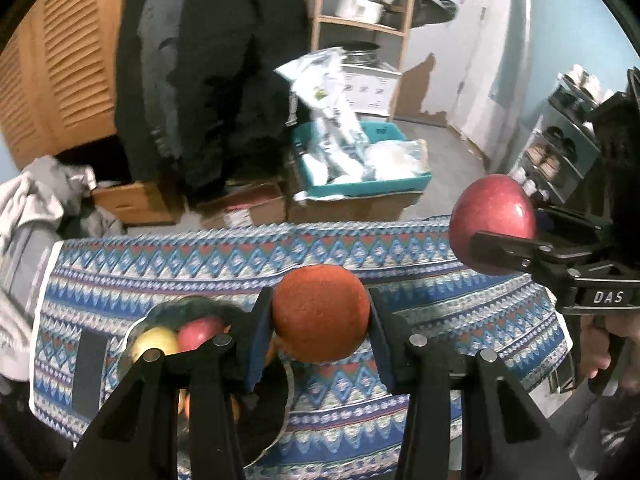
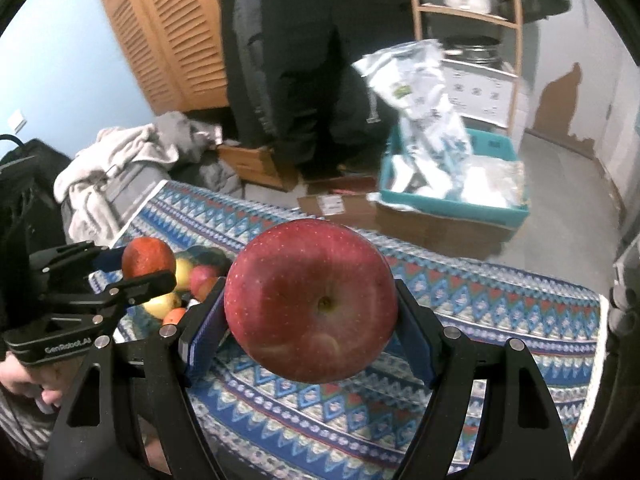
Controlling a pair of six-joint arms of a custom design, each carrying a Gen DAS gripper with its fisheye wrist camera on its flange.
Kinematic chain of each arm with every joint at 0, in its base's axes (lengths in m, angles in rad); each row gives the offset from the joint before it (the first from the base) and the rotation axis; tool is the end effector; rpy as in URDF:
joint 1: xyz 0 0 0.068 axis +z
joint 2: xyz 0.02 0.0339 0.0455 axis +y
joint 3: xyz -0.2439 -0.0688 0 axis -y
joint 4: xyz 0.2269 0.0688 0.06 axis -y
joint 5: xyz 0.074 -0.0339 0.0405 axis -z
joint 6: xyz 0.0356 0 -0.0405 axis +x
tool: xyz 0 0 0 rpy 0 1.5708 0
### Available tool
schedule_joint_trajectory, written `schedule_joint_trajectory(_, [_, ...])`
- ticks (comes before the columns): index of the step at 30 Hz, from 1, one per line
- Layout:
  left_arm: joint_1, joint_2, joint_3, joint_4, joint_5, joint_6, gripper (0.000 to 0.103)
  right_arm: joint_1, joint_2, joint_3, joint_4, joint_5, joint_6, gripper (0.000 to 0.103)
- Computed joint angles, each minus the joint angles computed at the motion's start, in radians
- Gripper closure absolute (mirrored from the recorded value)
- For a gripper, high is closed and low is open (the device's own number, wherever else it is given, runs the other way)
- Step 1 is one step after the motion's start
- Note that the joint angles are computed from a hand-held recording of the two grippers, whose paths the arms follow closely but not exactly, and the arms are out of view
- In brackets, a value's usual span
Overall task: Organize fruits
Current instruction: 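Carry the tangerine in the left tool while the right tool carries the apple toward the bowl, then lower the tangerine into the bowl and open the left tool while the right tool releases the apple there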
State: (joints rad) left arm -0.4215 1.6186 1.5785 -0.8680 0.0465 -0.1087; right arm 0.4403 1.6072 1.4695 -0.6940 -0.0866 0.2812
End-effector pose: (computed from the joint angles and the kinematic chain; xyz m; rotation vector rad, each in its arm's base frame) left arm 0.2988 -0.1358 0.3216 0.4091 2.4657 -0.2814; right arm 0.3023 0.1458 0.3046 -0.2352 2.4336 0.4333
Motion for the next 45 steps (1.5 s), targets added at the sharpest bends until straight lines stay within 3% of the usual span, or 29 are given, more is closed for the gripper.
schedule_joint_trajectory(21, [0.329, -0.081, -0.272, 0.053, 0.085, 0.099, 0.058, 0.176, 0.456, 0.447, -0.093, -0.077, 0.005, 0.026])
schedule_joint_trajectory(36, [0.443, -0.041, -0.44, 0.114, 0.079, 0.189, 0.058, 0.302, 0.78, 0.767, -0.239, -0.117, -0.017, 0.026])
schedule_joint_trajectory(45, [0.452, -0.003, -0.471, 0.123, 0.069, 0.202, 0.058, 0.321, 0.889, 0.895, -0.338, -0.119, -0.029, 0.026])
